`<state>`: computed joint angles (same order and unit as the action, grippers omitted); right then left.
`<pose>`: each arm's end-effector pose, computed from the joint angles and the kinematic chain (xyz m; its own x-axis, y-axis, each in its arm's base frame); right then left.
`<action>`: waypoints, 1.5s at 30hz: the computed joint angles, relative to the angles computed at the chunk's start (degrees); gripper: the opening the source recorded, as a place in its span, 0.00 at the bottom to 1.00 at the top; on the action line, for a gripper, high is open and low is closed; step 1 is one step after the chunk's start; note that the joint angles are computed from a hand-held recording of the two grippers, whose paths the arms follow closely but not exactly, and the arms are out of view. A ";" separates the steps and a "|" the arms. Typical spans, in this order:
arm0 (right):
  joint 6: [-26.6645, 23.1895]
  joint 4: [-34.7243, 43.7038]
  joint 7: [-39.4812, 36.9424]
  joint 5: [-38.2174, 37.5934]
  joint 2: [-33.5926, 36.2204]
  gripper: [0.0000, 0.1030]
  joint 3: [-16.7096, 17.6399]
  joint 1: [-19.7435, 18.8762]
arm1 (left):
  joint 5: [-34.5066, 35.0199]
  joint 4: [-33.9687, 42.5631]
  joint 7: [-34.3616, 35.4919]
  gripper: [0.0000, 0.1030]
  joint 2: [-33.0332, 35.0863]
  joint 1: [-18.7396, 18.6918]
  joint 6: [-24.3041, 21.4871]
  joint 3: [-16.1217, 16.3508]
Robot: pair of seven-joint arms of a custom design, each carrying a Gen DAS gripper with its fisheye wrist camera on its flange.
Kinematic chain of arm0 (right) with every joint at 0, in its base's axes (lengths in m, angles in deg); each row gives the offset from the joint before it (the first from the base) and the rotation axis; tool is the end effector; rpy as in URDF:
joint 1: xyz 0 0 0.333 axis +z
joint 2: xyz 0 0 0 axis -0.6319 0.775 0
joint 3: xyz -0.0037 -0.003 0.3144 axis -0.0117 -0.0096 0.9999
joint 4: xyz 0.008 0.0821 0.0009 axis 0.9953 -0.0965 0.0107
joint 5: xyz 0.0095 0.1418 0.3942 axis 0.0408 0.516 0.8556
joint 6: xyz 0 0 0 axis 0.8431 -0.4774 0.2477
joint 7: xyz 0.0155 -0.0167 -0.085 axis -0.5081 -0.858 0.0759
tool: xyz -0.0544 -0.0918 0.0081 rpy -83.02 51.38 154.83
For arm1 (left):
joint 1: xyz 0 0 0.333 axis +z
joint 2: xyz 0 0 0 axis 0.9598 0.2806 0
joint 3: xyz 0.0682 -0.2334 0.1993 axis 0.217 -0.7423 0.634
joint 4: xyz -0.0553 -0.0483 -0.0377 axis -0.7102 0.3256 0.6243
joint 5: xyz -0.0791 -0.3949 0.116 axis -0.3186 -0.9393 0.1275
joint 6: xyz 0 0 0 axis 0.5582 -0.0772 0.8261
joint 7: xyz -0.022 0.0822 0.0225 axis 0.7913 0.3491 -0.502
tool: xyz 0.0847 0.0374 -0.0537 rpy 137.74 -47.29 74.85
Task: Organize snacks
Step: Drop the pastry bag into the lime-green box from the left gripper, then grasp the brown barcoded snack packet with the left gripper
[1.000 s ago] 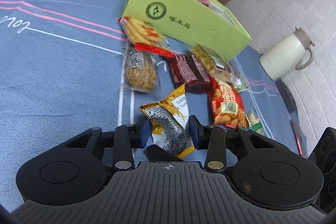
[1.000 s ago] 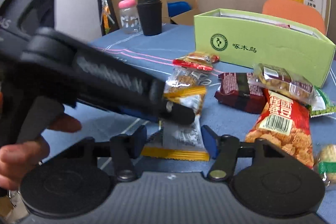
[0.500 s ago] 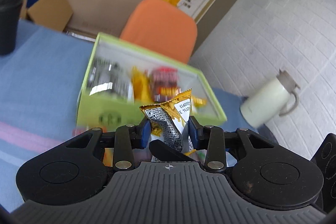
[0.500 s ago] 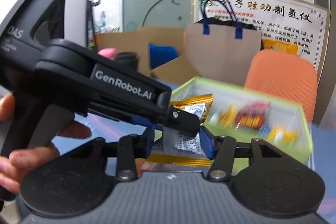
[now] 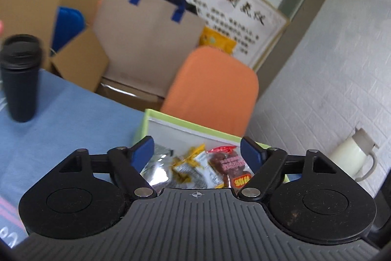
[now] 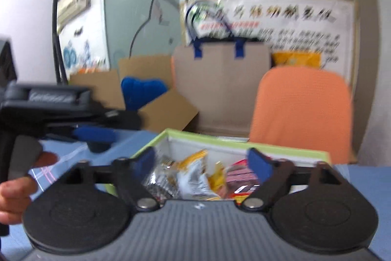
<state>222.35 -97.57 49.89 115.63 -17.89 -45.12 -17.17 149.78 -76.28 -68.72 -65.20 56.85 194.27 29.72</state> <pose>0.4917 0.1611 0.5441 0.7232 -0.6872 -0.0693 -0.2773 -0.1971 -0.9403 0.4039 -0.3853 0.5701 0.2144 -0.8492 0.4826 -0.3667 -0.5279 -0.7660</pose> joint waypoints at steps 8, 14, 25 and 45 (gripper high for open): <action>-2.47 -14.89 8.23 -9.36 -14.73 1.00 -1.45 -1.38 | -4.23 -2.48 -1.04 0.72 -0.44 -3.16 1.36 -2.90; -2.46 -26.13 22.92 -21.93 -25.15 1.00 -1.98 -4.24 | -5.77 -2.61 -3.83 0.72 3.06 -6.45 3.87 -3.68; -8.30 -34.99 30.56 -32.61 -35.26 1.00 -9.75 -3.35 | -5.67 -0.37 -7.62 0.70 8.80 -11.78 6.19 -2.74; -7.19 -17.23 18.32 -26.28 -11.10 0.99 -8.93 1.13 | -13.56 7.55 10.78 0.71 16.12 -9.99 10.65 4.28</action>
